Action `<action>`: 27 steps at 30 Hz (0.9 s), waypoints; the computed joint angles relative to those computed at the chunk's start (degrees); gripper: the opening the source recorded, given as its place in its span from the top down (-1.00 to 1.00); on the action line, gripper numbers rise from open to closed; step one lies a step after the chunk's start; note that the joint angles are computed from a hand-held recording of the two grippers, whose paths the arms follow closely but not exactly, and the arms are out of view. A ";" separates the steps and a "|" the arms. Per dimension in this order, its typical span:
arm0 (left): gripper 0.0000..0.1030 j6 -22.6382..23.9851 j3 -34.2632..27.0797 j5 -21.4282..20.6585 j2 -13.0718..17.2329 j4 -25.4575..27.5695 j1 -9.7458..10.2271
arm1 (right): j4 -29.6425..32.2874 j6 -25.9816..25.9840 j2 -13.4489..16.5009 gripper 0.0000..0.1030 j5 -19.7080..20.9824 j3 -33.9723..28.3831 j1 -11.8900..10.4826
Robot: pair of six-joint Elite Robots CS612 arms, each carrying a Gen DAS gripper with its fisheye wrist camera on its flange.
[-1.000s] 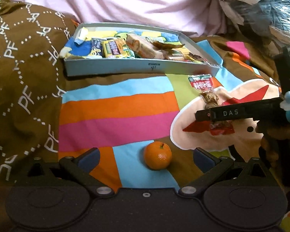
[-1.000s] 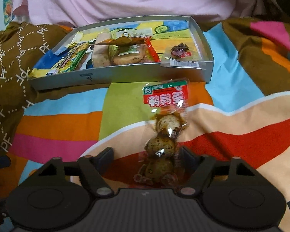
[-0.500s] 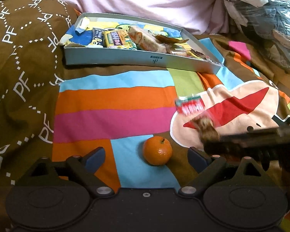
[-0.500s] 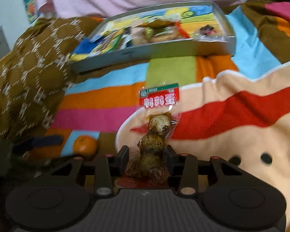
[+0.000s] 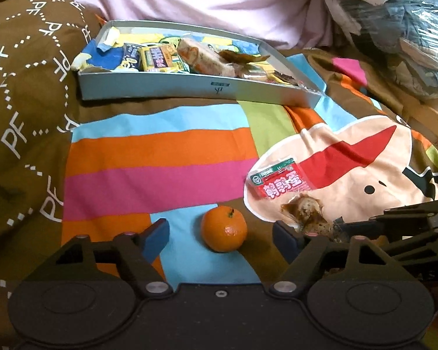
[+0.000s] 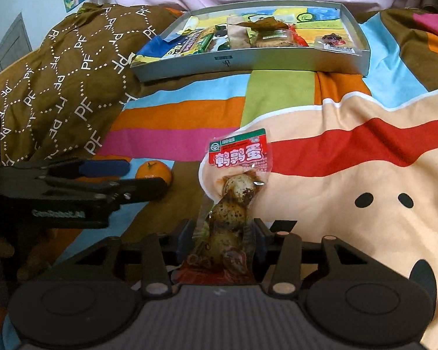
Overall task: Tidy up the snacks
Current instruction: 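Lift the quail-egg pack with the right tool while the left tool grasps the orange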
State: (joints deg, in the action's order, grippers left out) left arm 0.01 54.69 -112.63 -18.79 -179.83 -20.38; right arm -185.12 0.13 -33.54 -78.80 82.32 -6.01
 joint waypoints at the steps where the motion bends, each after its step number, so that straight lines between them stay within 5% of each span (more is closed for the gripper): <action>1: -0.41 0.05 -0.11 -0.07 0.07 0.19 0.00 | -0.01 0.30 -0.05 0.05 -0.05 0.09 0.06; 5: -0.27 0.59 -0.56 -0.16 0.35 0.59 -0.09 | -0.37 2.18 0.01 0.06 -0.72 0.06 0.36; 18: -0.23 1.08 -1.34 -0.50 0.78 1.24 -0.08 | -0.71 2.38 0.00 0.07 -3.01 0.18 1.10; 27: 0.17 0.98 -1.64 -1.24 0.95 1.65 -0.03 | -1.08 2.47 0.08 0.06 -3.00 0.23 1.09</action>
State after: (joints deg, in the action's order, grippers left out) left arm 1.00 53.05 -113.87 -17.84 -178.19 -20.41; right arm -186.20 2.61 -33.47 -81.80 82.55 -4.92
